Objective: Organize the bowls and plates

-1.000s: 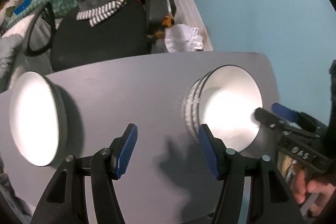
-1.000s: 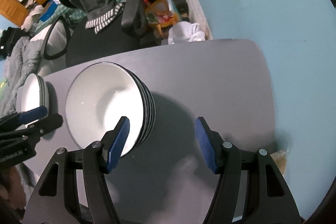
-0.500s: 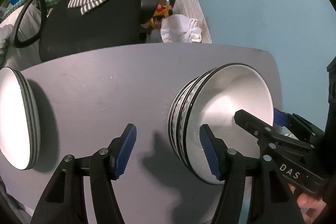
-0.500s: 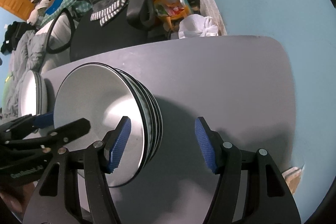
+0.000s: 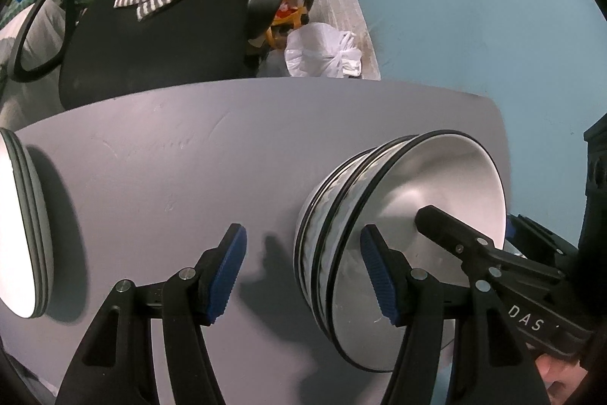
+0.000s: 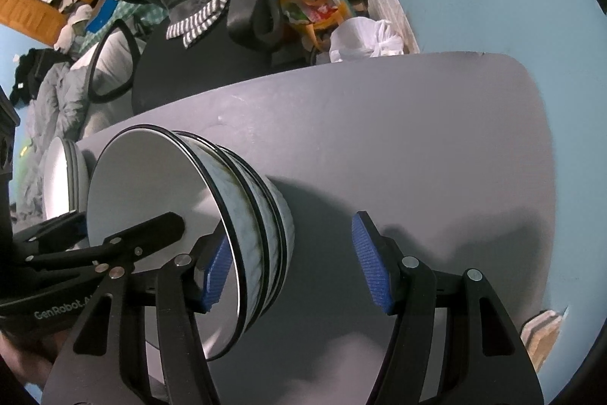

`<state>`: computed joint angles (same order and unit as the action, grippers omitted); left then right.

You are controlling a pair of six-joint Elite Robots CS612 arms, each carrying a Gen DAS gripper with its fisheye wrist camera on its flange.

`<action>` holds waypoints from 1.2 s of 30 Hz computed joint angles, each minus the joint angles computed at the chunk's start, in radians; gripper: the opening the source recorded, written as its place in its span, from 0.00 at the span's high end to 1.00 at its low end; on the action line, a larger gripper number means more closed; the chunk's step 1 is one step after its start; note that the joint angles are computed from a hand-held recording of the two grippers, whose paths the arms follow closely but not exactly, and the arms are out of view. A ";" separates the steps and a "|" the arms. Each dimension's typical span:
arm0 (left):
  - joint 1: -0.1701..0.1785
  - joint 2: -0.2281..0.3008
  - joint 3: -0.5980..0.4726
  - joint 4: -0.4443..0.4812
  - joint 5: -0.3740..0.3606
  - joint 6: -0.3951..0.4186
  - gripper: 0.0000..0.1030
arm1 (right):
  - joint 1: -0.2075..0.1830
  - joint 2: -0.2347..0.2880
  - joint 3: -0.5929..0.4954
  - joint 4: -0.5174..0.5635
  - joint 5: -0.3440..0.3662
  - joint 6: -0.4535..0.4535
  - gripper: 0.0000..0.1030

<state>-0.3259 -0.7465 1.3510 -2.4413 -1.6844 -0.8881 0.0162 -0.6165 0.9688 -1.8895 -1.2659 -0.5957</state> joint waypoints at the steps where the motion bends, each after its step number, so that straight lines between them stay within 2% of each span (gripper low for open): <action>1: 0.000 0.000 0.002 -0.007 0.000 0.004 0.38 | -0.001 0.001 -0.001 0.004 0.004 0.001 0.39; 4: 0.001 0.001 0.008 -0.035 -0.014 0.005 0.43 | -0.003 0.003 -0.005 0.014 0.013 0.004 0.41; 6: 0.003 0.003 0.013 -0.058 -0.036 0.009 0.50 | -0.004 0.006 -0.011 0.033 0.023 0.009 0.45; 8: 0.004 0.006 0.014 -0.076 -0.059 0.017 0.56 | -0.007 0.015 -0.033 0.091 0.046 0.010 0.56; 10: 0.000 0.005 0.012 -0.067 -0.046 0.033 0.57 | -0.010 0.020 -0.043 0.124 0.072 0.006 0.67; 11: -0.002 0.003 0.013 -0.066 -0.036 0.040 0.58 | -0.010 0.019 -0.042 0.130 0.081 -0.002 0.69; 15: -0.001 -0.003 0.023 -0.069 -0.033 0.033 0.62 | 0.000 0.007 -0.027 0.096 0.044 -0.019 0.69; 21: -0.002 -0.013 0.029 -0.046 -0.016 0.031 0.71 | 0.011 -0.003 -0.012 0.066 0.001 0.004 0.69; 26: -0.004 -0.032 0.055 -0.024 0.012 0.042 0.71 | 0.013 -0.009 0.000 0.097 0.018 0.008 0.70; 36: 0.016 -0.106 0.194 -0.061 0.002 -0.024 0.71 | 0.050 -0.060 0.098 0.083 0.020 -0.057 0.70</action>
